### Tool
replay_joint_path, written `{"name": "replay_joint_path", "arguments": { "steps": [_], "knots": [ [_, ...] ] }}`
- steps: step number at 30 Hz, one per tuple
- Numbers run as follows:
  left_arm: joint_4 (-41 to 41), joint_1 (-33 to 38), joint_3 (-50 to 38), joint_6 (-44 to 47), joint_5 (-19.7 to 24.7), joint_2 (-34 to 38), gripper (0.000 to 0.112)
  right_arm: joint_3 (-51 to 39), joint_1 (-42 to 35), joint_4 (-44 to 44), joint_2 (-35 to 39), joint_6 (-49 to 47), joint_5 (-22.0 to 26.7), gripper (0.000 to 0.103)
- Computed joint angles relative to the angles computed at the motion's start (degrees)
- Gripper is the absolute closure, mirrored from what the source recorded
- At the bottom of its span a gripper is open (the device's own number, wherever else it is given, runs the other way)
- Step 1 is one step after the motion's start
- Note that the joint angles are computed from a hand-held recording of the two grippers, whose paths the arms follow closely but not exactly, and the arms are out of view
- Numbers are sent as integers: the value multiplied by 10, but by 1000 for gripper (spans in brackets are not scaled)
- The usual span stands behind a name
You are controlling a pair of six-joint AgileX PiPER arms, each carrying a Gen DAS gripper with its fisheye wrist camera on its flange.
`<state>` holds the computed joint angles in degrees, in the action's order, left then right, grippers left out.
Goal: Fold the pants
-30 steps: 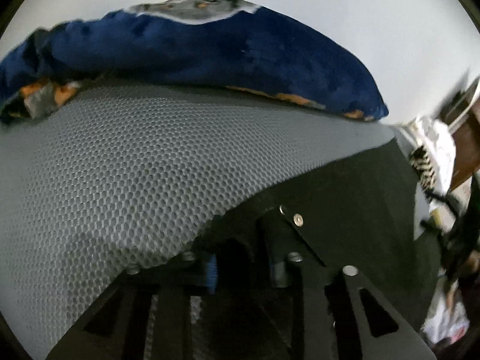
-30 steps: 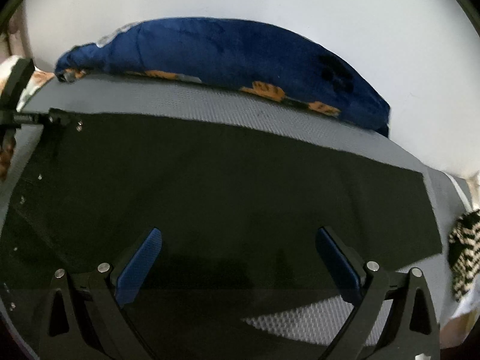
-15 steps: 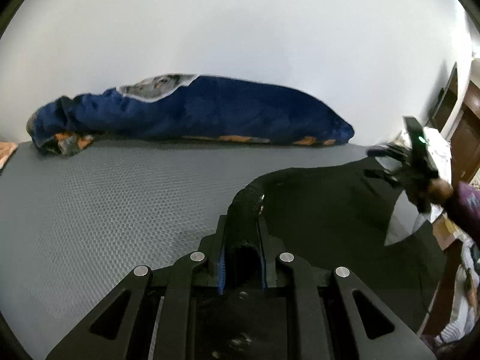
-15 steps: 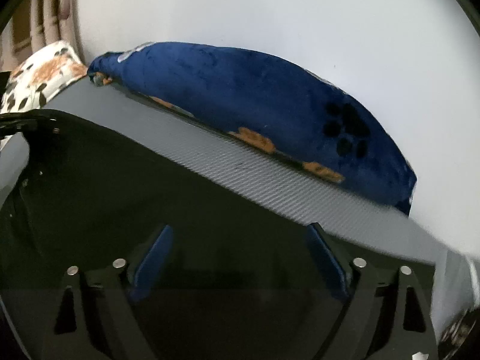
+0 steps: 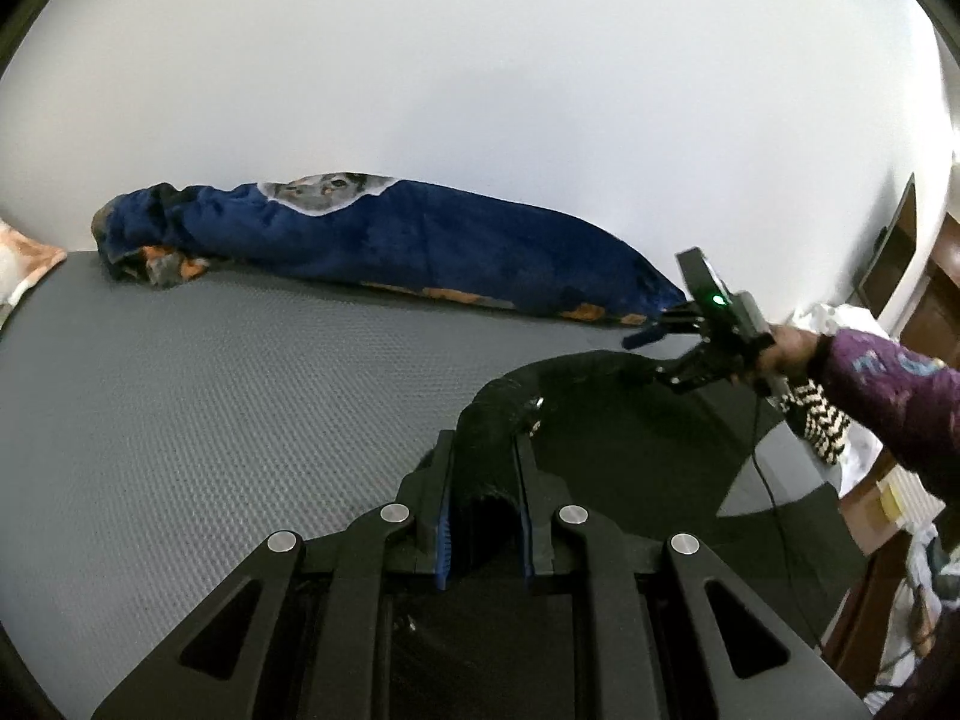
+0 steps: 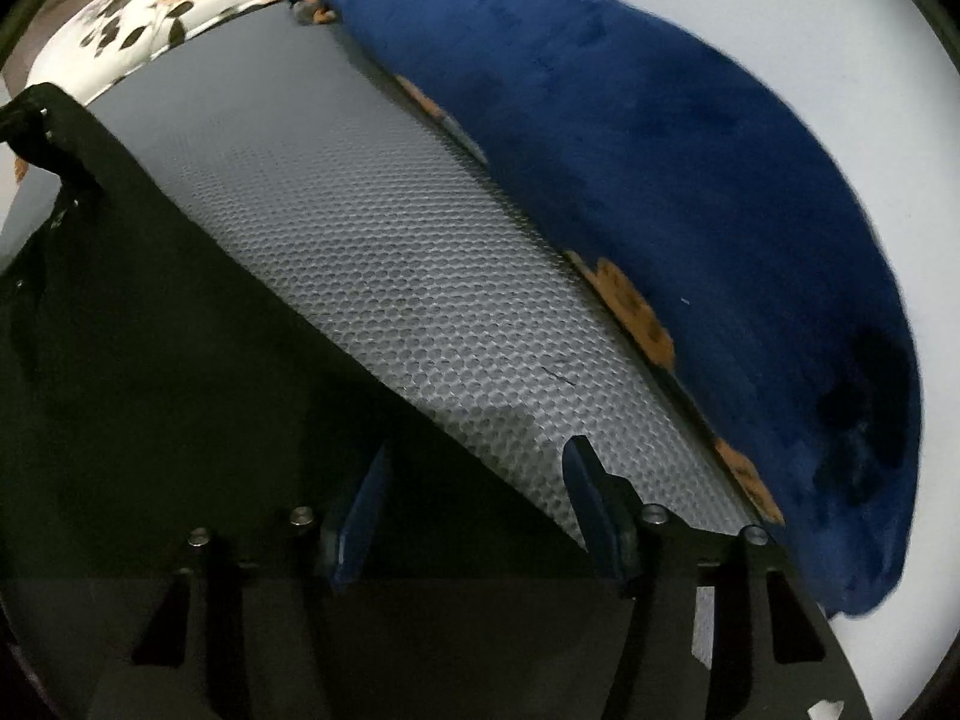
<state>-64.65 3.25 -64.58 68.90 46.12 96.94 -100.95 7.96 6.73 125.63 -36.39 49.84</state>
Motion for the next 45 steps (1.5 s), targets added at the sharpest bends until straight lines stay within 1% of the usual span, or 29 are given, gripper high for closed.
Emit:
{"name": "replay_joint_path", "arguments": {
  "steps": [2, 3, 4, 5, 6, 7, 9, 12, 14, 15, 18, 21, 23, 24, 25, 27, 30, 33, 36, 38, 39, 42, 45],
  "knots": [
    [0, -2, 12, -3, -1, -11, 95, -19, 2, -7, 12, -11, 23, 49],
    [0, -2, 15, -5, -1, -14, 95, -33, 2, -6, 19, -14, 43, 62],
    [0, -3, 17, -8, -2, -17, 95, -54, -1, 0, 29, -21, 79, 78],
    [0, -4, 18, -12, -3, -18, 95, -67, 3, -10, 35, -13, 93, 86],
    [-1, -5, 18, -15, -3, -17, 95, -63, 5, -25, 33, -2, 96, 95],
    [-1, -6, 19, -20, -8, -17, 95, -49, 7, -39, 24, 12, 93, 97],
    [-4, -2, 20, -27, -7, -15, 95, -5, 15, -58, -5, 31, 62, 98],
    [-6, 13, 24, -40, 4, -19, 95, 105, 35, -97, -83, 91, -12, 99],
    [-1, 23, 36, -37, 14, -29, 95, 188, 46, -123, -150, 144, -58, 99],
    [1, 27, 43, -38, 17, -35, 94, 245, 59, -152, -198, 192, -83, 99],
    [1, 45, 74, -30, 32, -60, 94, 364, 104, -224, -307, 335, -114, 99],
    [-1, 72, 110, -22, 55, -89, 93, 448, 162, -289, -386, 470, -112, 99],
    [3, 88, 136, -16, 65, -110, 93, 501, 226, -343, -430, 584, -101, 99],
    [7, 95, 151, -12, 68, -121, 93, 528, 253, -358, -452, 621, -97, 99],
    [10, 103, 166, -7, 71, -132, 93, 548, 257, -372, -475, 639, -88, 99],
    [17, 123, 200, 5, 78, -151, 92, 578, 288, -392, -496, 702, -86, 99],
    [27, 154, 242, 27, 87, -170, 91, 634, 389, -432, -534, 859, -60, 99],
    [41, 170, 272, 40, 85, -178, 91, 659, 442, -452, -533, 954, -59, 99],
    [55, 183, 297, 53, 81, -191, 91, 689, 528, -473, -523, 1077, -47, 99],
    [66, 198, 311, 65, 84, -204, 91, 701, 567, -478, -518, 1131, -49, 99],
    [72, 205, 318, 72, 87, -210, 91, 705, 592, -481, -514, 1158, -40, 99],
    [92, 211, 334, 79, 80, -220, 91, 714, 649, -483, -499, 1217, -27, 99],
    [114, 212, 352, 84, 69, -228, 91, 721, 674, -481, -496, 1249, -23, 99]
  ]
}}
